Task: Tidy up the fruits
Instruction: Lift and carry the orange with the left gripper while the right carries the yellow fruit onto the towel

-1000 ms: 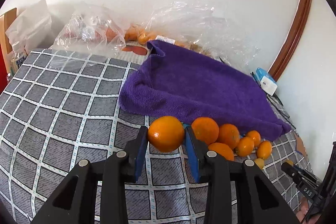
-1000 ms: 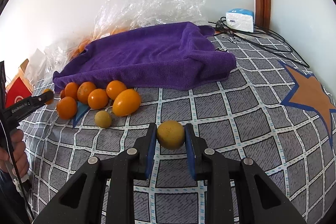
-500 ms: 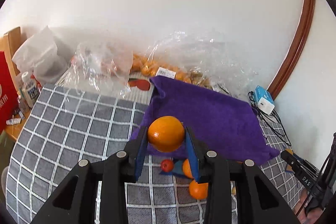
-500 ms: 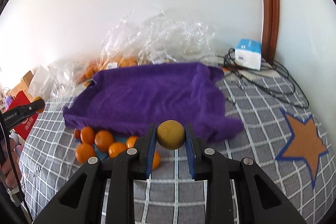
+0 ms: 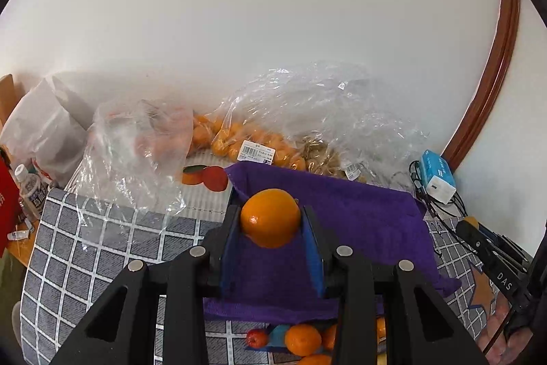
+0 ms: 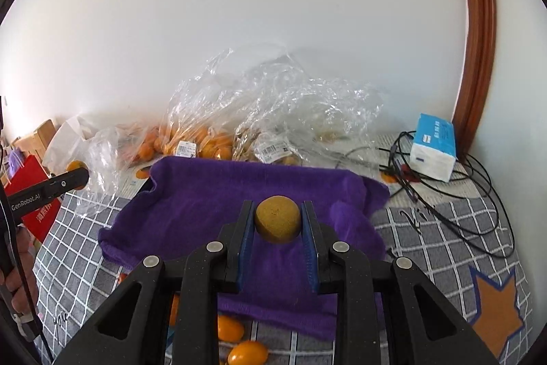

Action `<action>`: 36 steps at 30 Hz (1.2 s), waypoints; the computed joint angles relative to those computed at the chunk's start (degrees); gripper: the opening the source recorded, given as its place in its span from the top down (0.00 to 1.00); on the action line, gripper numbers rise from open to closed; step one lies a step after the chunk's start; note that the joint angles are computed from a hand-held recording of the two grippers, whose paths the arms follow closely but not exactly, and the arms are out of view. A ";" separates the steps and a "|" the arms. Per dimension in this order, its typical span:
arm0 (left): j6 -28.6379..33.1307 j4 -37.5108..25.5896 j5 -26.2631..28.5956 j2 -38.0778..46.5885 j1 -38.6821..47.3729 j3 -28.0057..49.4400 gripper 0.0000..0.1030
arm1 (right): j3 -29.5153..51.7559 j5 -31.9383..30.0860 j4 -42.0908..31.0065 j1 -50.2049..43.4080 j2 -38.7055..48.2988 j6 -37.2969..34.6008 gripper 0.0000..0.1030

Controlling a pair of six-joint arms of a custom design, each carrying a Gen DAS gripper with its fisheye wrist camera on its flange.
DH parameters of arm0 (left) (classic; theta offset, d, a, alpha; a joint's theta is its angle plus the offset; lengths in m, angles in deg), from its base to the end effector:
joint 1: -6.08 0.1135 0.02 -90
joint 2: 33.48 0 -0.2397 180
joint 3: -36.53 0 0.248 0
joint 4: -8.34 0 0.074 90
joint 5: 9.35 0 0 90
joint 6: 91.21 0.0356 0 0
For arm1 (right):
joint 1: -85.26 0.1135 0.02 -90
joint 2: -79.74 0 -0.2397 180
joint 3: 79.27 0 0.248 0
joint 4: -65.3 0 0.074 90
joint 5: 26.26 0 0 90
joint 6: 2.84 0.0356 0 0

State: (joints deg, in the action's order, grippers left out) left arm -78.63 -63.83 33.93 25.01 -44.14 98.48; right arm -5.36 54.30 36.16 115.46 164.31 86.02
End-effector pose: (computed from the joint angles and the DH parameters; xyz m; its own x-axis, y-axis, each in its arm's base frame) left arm 0.1338 -0.1202 0.2411 -0.4790 -0.4704 -0.7411 -0.5039 0.8387 -0.2066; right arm 0.2778 0.1685 0.2364 -0.5411 -0.3376 -0.7702 -0.6160 0.7826 0.0897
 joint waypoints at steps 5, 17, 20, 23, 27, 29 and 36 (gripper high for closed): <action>11.76 11.05 3.65 0.99 7.30 -1.82 0.68 | 4.81 0.33 2.26 0.23 7.38 0.82 0.74; 21.05 29.97 14.84 6.54 17.04 -10.17 0.68 | 10.60 0.78 5.53 -0.65 21.62 0.69 0.74; 22.09 30.41 13.43 9.84 16.46 -9.29 0.68 | 9.99 0.61 7.26 -1.43 22.97 1.42 0.74; 22.53 31.52 14.80 11.12 17.14 -9.57 0.68 | 10.94 1.41 6.93 -1.65 24.81 0.93 0.74; 22.22 32.96 17.20 13.79 18.51 -9.96 0.68 | 11.50 2.32 6.85 -1.81 26.73 0.34 0.74; 22.21 33.17 17.68 15.75 18.87 -9.49 0.68 | 11.54 2.73 6.90 -1.70 27.44 -0.08 0.74; 22.77 33.75 19.11 20.01 18.74 -8.16 0.68 | 12.69 3.59 6.10 -1.06 29.74 -0.88 0.74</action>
State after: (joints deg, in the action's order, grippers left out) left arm -55.86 -30.08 53.03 45.02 -25.41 90.31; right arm 7.34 57.89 42.26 114.40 194.06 85.14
